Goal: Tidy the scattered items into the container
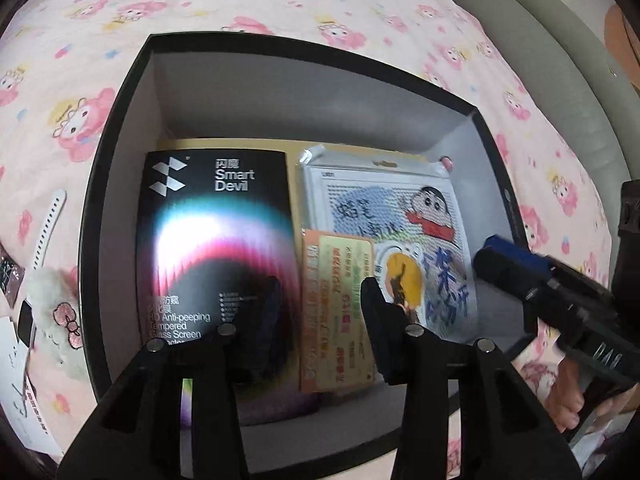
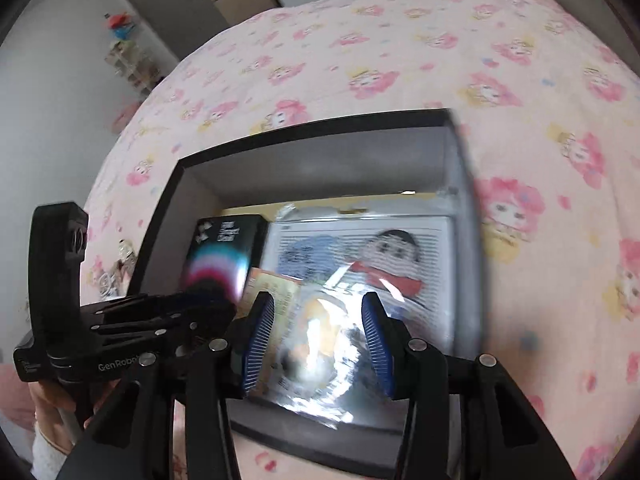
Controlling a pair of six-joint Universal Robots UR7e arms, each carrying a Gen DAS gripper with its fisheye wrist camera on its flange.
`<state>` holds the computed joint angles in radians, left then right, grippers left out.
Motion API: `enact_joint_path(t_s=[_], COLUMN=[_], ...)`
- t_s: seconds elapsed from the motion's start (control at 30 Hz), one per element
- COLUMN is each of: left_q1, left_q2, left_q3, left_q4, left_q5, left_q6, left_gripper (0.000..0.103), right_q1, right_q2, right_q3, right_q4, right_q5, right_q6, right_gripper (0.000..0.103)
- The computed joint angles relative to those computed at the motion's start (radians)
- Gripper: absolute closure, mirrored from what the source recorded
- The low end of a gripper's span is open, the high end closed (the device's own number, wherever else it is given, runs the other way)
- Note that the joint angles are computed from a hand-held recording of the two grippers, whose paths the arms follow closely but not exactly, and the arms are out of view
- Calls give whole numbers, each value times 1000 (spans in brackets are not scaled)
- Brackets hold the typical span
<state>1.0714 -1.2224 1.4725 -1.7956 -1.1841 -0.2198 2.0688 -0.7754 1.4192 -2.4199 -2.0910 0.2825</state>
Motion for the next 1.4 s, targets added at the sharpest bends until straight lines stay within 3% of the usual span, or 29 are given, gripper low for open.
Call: enact_joint_path(t_s=[0.13, 0.2, 0.4, 0.5, 0.6, 0.7, 0.87, 1.0, 1.13, 1.27, 1.33, 1.4], left_q1=[-5, -19, -35, -17, 23, 48, 31, 31, 33, 27, 32, 26], left_q2=[6, 11, 12, 9, 18, 26, 2, 24, 51, 74, 86, 89], left_q3=[25, 31, 61, 62, 49, 35, 52, 24, 10, -7, -21, -30], left_q4=[13, 3, -9, -21, -13, -4, -72, -64, -38, -5, 11, 11], left_q5=[6, 31, 0, -80, -213, -290, -201, -178, -212, -256, -290, -276], left_q6=[-13, -7, -30, -44, -45, -59, -109, -130, -132, -130, -131, -124], left_gripper=[63, 63, 71, 73, 73, 73, 72, 72, 72, 68, 65, 65], right_q1=[-5, -1, 4, 11, 22, 16, 21, 22, -8, -38, -36, -25], right_q2=[16, 16, -13, -20, -16, -23, -17, 12, 24, -9, -13, -12], right_q3=[7, 17, 72, 86, 95, 100, 90, 60, 36, 60, 64, 68], right_q4=[29, 37, 31, 3, -51, -64, -41, 25, 116, 96, 93, 78], right_q5=[22, 0, -71, -87, -121, -103, -118, -120, -54, 40, 41, 4], right_q6=[3, 11, 61, 41, 18, 17, 3, -28, 11, 46, 57, 59], right_gripper=[62, 62, 64, 65, 65, 65, 65, 65, 65, 65, 65, 65])
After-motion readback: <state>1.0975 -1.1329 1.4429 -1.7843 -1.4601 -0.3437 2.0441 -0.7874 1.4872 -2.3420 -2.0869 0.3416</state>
